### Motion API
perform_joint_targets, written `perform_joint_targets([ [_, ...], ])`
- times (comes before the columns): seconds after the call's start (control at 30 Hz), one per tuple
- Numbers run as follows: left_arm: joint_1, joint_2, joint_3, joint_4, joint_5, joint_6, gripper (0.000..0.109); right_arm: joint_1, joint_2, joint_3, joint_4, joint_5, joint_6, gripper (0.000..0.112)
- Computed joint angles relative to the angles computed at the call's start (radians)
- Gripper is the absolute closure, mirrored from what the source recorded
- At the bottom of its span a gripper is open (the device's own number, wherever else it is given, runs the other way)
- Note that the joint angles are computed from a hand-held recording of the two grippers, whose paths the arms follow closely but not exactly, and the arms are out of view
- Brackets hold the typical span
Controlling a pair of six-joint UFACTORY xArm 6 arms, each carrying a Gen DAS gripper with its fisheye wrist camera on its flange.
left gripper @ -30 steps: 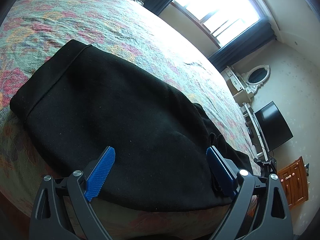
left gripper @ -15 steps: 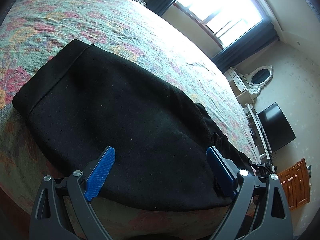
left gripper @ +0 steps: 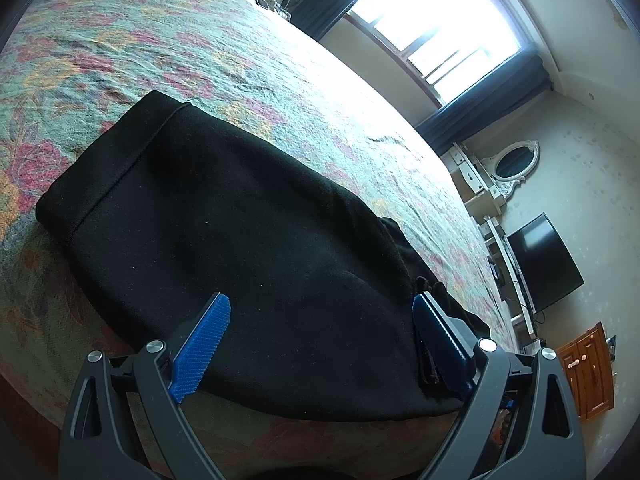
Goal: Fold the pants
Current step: 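Grasp the folded pants edge again with the right gripper and lift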
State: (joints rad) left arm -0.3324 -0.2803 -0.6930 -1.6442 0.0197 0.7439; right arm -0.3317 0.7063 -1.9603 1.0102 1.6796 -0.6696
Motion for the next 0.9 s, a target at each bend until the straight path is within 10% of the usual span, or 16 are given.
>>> perform_joint_targets([
  [0.2,0.034,-0.066,0.056,-0.024,0.022,0.025,0.017,-0.018,0.041,-0.044,0.019,0.035,-0.015,0.092],
  [0.33,0.092,-0.145,0.094,0.021,0.081,0.015,0.017,-0.018,0.075,-0.149,0.028,0.071,0.053,0.063],
  [0.57,0.435,-0.238,0.154,0.065,0.421,0.069,0.017,-0.060,-0.052,-0.062,0.061,-0.019,0.012,0.044],
  [0.9,0.753,0.120,-0.081,0.302,0.893,0.003,0.017,0.001,-0.180,0.102,0.109,-0.095,0.001,0.041],
])
